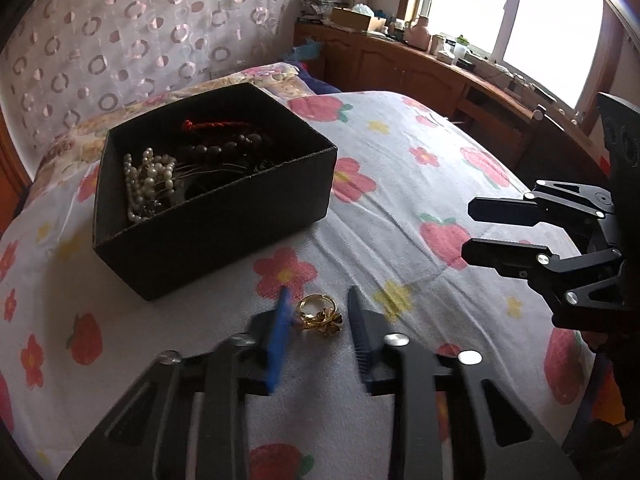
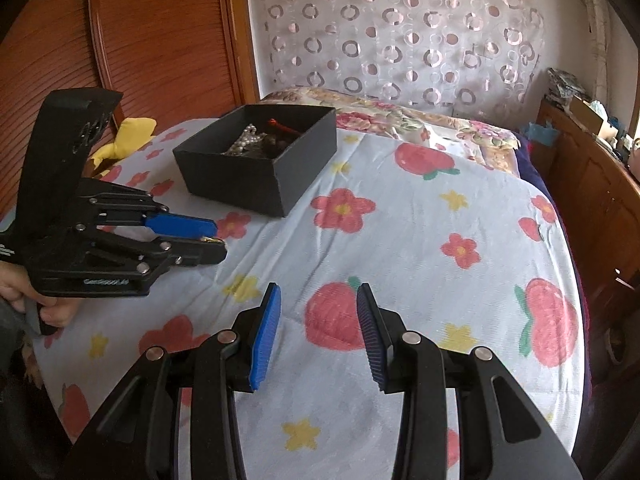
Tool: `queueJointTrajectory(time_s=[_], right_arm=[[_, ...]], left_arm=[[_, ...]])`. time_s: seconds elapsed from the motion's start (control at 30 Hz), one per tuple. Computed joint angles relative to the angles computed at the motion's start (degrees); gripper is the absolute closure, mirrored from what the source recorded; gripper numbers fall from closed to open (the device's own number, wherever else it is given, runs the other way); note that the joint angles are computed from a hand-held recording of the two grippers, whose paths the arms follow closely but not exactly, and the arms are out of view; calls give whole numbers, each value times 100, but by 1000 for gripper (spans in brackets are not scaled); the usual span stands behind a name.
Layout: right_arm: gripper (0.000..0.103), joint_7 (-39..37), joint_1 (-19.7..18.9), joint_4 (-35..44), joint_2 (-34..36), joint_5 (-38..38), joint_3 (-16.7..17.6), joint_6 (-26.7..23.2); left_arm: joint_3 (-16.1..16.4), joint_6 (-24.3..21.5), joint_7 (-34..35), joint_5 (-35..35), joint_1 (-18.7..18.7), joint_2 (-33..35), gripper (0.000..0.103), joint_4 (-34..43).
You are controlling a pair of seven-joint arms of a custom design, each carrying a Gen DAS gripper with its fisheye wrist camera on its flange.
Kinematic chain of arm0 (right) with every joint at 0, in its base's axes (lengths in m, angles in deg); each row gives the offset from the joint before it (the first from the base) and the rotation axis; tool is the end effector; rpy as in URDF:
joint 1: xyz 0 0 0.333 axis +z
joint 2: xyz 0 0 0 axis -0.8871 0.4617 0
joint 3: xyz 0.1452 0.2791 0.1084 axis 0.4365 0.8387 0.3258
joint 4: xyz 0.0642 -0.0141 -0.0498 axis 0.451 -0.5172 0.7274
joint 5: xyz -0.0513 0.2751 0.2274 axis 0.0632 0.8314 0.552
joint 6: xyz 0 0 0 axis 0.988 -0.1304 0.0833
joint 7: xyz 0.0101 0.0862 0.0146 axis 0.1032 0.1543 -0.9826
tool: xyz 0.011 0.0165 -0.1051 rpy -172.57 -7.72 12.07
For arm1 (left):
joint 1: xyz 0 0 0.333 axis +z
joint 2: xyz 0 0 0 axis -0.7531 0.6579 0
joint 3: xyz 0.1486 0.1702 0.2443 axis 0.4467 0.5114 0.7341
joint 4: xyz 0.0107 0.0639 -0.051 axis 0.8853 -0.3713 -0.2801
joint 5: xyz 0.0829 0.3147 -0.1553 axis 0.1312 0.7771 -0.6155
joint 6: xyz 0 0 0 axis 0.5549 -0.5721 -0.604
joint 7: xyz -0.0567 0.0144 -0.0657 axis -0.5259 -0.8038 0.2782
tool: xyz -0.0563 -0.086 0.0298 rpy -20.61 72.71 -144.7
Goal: Organize jewelry
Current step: 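Move the left tool to the gold ring and grasp it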
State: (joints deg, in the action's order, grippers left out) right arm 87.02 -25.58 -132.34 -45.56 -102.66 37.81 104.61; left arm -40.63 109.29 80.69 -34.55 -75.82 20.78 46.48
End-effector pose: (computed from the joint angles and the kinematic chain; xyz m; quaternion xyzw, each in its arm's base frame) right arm 0.5632 0.3316 0.3758 -0.6849 0.6284 -0.2266 0.2909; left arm 0.6849 -0.4618 0.3550 -0.3209 0.8897 -0.3198 0.0566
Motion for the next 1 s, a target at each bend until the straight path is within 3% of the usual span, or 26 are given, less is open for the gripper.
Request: queueJointTrajectory(time_s=[0.07,0.33,0.57,0.8,1.0], right_arm=[[61,-46,1,28,15,19,22,-20],[61,-679,-195,237,232,592,352,6],[61,-2019,-547,827,652,1623,927,4],[61,-3294,-807,1745,1218,2530,1491,-510],[74,-3661,-421,2221,1416,2852,1128,-1047]], left_arm=[[-53,9,76,-30,22,-5,82,-8],[-351,794,190,-416,371,-484,82,-872],[-426,1440,206,-569,646,-884,82,-1521],[-520,1880,129,-627,935,-1193,82,-2140],[-620,2071,108,-682,1117,-1333,82,-2514]])
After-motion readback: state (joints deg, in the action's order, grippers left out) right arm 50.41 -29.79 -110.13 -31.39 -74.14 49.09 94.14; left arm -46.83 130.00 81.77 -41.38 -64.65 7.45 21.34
